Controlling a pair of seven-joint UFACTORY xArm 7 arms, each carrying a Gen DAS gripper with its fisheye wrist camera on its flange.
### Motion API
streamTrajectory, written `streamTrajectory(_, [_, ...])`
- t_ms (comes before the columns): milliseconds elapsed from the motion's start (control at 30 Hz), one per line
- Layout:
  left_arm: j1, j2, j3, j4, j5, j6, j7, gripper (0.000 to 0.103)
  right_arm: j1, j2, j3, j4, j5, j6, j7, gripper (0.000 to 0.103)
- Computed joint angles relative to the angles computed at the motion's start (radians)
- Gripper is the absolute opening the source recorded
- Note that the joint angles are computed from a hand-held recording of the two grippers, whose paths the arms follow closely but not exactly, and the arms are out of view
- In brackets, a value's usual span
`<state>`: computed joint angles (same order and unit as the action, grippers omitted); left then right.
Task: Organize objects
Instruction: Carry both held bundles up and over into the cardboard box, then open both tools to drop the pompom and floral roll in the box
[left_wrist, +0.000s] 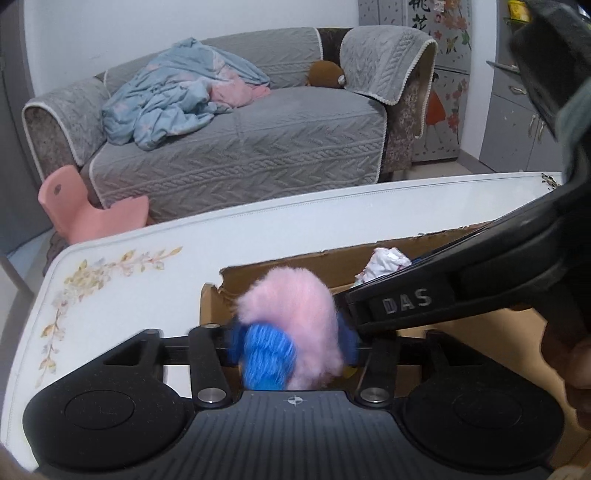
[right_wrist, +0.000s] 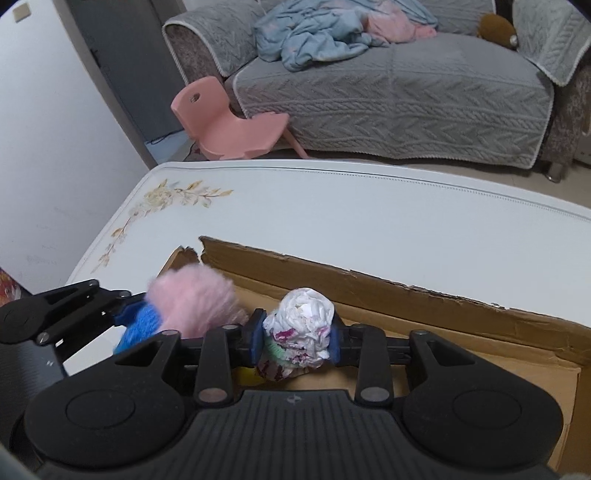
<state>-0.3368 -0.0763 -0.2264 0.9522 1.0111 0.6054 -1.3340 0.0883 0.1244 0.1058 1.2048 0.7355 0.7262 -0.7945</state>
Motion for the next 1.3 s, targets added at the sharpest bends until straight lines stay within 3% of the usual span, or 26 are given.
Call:
streamTrajectory(67, [-0.007, 0.011, -0.008, 0.017, 0.008, 0.042, 0.001, 0.071, 0.006, 0.008, 0.001, 0.008, -0.021, -0.011, 0.020, 0.038])
streamTrajectory(200, [-0.011, 0.003, 0.001, 0.010, -0.012, 0.028, 0.015, 0.076, 0.003, 0.005, 0.001, 0.000, -0.021, -0.032, 0.039, 0.053])
streamTrajectory(267, [-0.009, -0.001, 0.004, 0.003, -0.022, 0.007, 0.030, 0.083, -0.008, 0.004, -0.001, 0.007, 0.002, -0.004, 0.029, 0.076])
streamTrajectory(300, [-0.008, -0.004, 0.002, 0.000, -0.024, 0.004, 0.030, 0.083, -0.007, 0.004, 0.000, 0.008, 0.003, -0.007, 0.031, 0.079])
streamTrajectory(467, [-0.007, -0.026, -0.004, -0.021, -0.044, -0.015, 0.039, 0.085, -0.011, -0.029, -0.007, -0.012, 0.027, -0.010, -0.007, 0.081])
streamTrajectory(633, [0.006, -0.073, -0.020, -0.056, -0.078, -0.029, 0.059, 0.085, -0.030, -0.080, -0.041, -0.037, 0.015, 0.059, 0.006, 0.081])
streamTrajectory(733, [0.018, -0.100, -0.031, -0.075, -0.091, -0.040, 0.059, 0.085, -0.049, -0.110, -0.069, -0.048, 0.033, 0.140, 0.038, 0.086])
streamTrajectory(867, [0.035, -0.145, -0.056, -0.105, -0.106, -0.061, 0.053, 0.086, -0.089, -0.111, -0.112, -0.035, 0.115, 0.339, 0.107, 0.092])
streamTrajectory(1000, [0.049, -0.174, -0.083, -0.119, -0.118, -0.051, 0.062, 0.087, -0.109, -0.043, -0.104, 0.011, 0.187, 0.472, 0.169, 0.093])
streamTrajectory(1100, [0.059, -0.189, -0.097, -0.130, -0.128, -0.054, 0.054, 0.087, -0.088, 0.008, -0.063, 0.041, 0.230, 0.420, 0.159, 0.094])
streamTrajectory(1200, [0.065, -0.213, -0.109, -0.146, -0.137, -0.056, 0.048, 0.087, -0.098, 0.039, -0.020, 0.065, 0.344, 0.367, 0.047, 0.095])
streamTrajectory(1267, [0.070, -0.234, -0.116, -0.161, -0.151, -0.056, 0.051, 0.087, -0.054, 0.011, -0.044, 0.044, 0.349, 0.269, 0.025, 0.097])
streamTrajectory(1300, [0.074, -0.242, -0.120, -0.168, -0.153, -0.059, 0.053, 0.087, -0.071, 0.005, -0.026, 0.041, 0.352, 0.256, 0.026, 0.098])
